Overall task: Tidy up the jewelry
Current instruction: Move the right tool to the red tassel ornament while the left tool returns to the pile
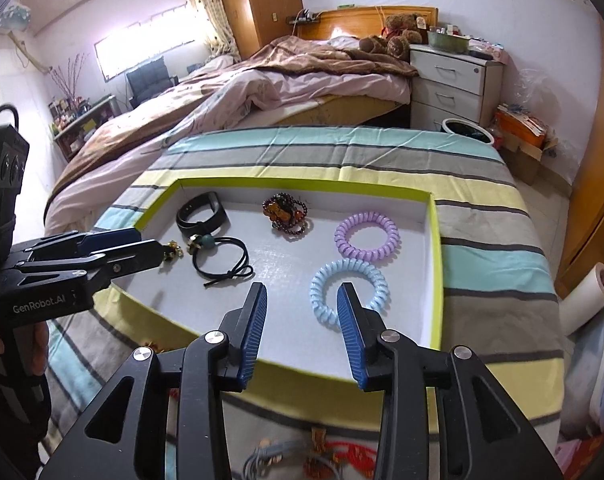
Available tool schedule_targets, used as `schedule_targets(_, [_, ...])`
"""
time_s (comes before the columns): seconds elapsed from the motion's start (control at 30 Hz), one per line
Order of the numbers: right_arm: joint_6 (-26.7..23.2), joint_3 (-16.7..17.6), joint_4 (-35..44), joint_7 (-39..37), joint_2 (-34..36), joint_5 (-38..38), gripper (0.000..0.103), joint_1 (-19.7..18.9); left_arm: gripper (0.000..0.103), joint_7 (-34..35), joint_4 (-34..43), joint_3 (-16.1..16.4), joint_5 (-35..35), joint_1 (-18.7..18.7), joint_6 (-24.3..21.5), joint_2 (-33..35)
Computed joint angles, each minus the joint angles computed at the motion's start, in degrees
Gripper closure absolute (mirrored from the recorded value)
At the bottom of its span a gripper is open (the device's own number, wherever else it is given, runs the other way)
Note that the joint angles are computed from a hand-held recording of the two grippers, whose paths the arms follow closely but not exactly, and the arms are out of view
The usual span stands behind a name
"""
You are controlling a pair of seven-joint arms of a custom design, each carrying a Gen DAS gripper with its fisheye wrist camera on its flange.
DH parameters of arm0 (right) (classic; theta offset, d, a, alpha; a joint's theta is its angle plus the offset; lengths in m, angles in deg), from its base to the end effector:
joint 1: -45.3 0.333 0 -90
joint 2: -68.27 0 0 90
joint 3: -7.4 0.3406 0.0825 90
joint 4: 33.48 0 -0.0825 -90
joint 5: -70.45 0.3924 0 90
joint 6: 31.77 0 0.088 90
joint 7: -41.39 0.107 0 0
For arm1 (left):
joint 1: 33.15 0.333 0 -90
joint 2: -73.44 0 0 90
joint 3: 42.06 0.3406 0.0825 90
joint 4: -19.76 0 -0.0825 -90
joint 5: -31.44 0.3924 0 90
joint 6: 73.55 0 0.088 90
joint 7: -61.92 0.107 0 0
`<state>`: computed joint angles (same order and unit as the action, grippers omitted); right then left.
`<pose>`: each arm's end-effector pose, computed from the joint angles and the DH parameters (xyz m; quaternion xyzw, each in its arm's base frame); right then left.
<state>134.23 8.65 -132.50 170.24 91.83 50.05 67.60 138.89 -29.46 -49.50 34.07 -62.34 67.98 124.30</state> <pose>0.6548 0.3055 0.4503 -0.6675 0.6416 -0.1838 0.3303 0.7162 -0.4639 0.4774 -0.5350 0.7657 -0.3410 0.1053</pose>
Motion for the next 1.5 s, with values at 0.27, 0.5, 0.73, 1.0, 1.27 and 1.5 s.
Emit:
schedule_targets(0.27, [4.46,-5.33,-8.67,10.91,-6.49,-8.61,0.065,4.35,0.052,-1.53,-19.77,-0.19,-0.42,1.24,10.84,-11.56])
schedule_targets(0.5, [4.08,-7.79,-14.83,24.13,-11.42,-21.49,0.065,5.88,0.052,-1.38,-29.84,-1.22,-1.68,2.27,15.61,-17.02])
schedule_targets(0.73, [6.01,-4.06,-19.44,28.33,-13.13,-22.94,0.065,1.0,0.052,-0.49,-34.92,-2.44,-3.78,3.17,17.08,-19.41])
schedule_targets(1.0, [9.71,0.5,-20.54,16.74,-11.36,-11.11,0.065,-3.02,0.052,0.14,-35.23,-2.76,-4.58,3.03,15.91,-19.42])
schedule_targets(1.27, [9.71,1.0,-20.22,9.67,-10.05,-3.19,0.065,-2.65,0.052,-1.14,-35.49,-2.0,-3.74,2.42,15.11,-19.49])
schedule_targets(1.5, [10.23,-0.91,-20.35,9.47,-10.11,-2.8,0.084,-0.71,0.052,-1.95,-35.45,-1.91,-3.1,2.28,14.6,-19.48])
